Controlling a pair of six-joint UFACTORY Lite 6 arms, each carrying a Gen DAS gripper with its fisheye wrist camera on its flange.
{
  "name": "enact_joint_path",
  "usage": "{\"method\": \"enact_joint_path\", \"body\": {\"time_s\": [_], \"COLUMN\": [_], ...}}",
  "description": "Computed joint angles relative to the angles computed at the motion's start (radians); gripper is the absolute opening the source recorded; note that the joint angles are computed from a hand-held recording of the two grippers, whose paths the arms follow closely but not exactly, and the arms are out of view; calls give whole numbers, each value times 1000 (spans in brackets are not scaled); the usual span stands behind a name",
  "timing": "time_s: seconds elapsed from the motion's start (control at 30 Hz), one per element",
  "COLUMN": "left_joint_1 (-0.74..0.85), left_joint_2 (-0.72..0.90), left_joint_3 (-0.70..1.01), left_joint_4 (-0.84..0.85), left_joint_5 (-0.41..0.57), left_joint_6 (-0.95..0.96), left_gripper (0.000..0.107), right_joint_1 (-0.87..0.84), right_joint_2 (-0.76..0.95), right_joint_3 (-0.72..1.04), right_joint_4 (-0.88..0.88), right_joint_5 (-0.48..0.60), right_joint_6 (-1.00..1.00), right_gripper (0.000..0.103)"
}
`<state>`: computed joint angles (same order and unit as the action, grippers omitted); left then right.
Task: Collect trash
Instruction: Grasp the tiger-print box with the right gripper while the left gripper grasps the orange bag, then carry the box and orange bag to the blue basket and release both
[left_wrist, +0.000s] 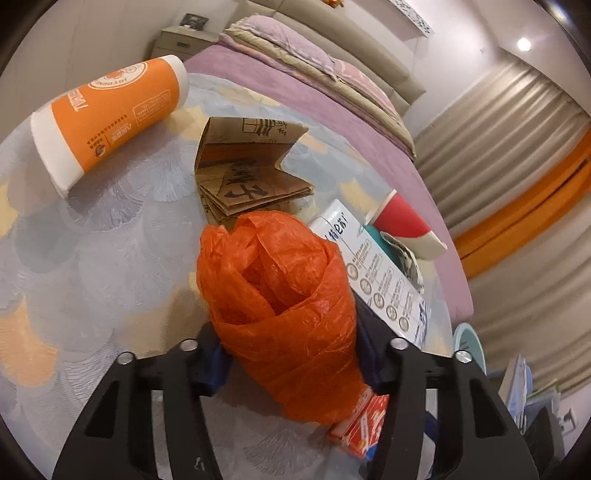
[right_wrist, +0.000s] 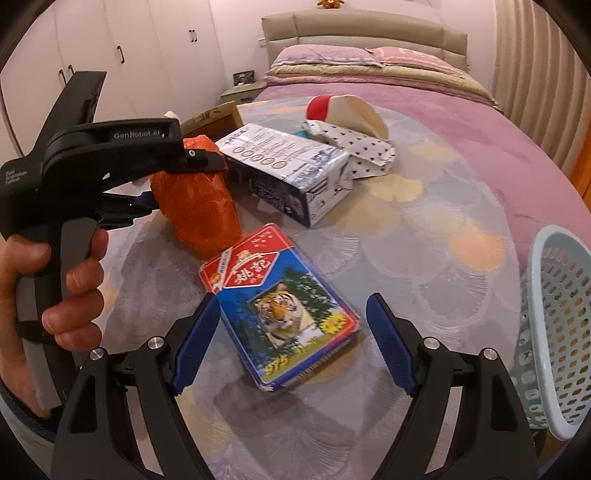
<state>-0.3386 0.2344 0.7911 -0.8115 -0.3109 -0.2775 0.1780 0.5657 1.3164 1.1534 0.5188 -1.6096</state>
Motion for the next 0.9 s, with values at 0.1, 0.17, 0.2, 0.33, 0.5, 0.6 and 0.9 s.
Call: {"method": "enact_joint_path", "body": {"time_s": [0.1,0.17,0.2,0.33,0.5,0.6,0.9], "left_joint_1": [-17,-36,-52,-110,-162,-192,-278], "left_joint_2": [-62,-103,-130,-244,-347,-381,-366], "left_joint_3": [-62,-91,-105,-187,-238,-246,-156], "left_joint_4": [-11,-101,-189,-400,-592,-658,-648], "left_joint_5": [-8,-15,-21,-61,-99,-122,-166], "left_joint_6": [23,124,219,446,656,733,804], "left_gripper": [48,48,48,48,48,48,48], "right_joint_1": [19,28,31,61,68,81,-8], "right_joint_2": [-10,-33,-49,-106,-103,-119,-285], "right_joint_3": [-21,-58,-82,-171,-168,-184,-280], "right_joint_4": [3,23,49,163,105,141,257], "right_joint_5": [-23,-34,-44,-117,-83,-88,-24], "right_joint_6": [-20,-62,-97,-233,-159,-179,-282], "right_gripper": [77,77,77,67,66,64,63]}}
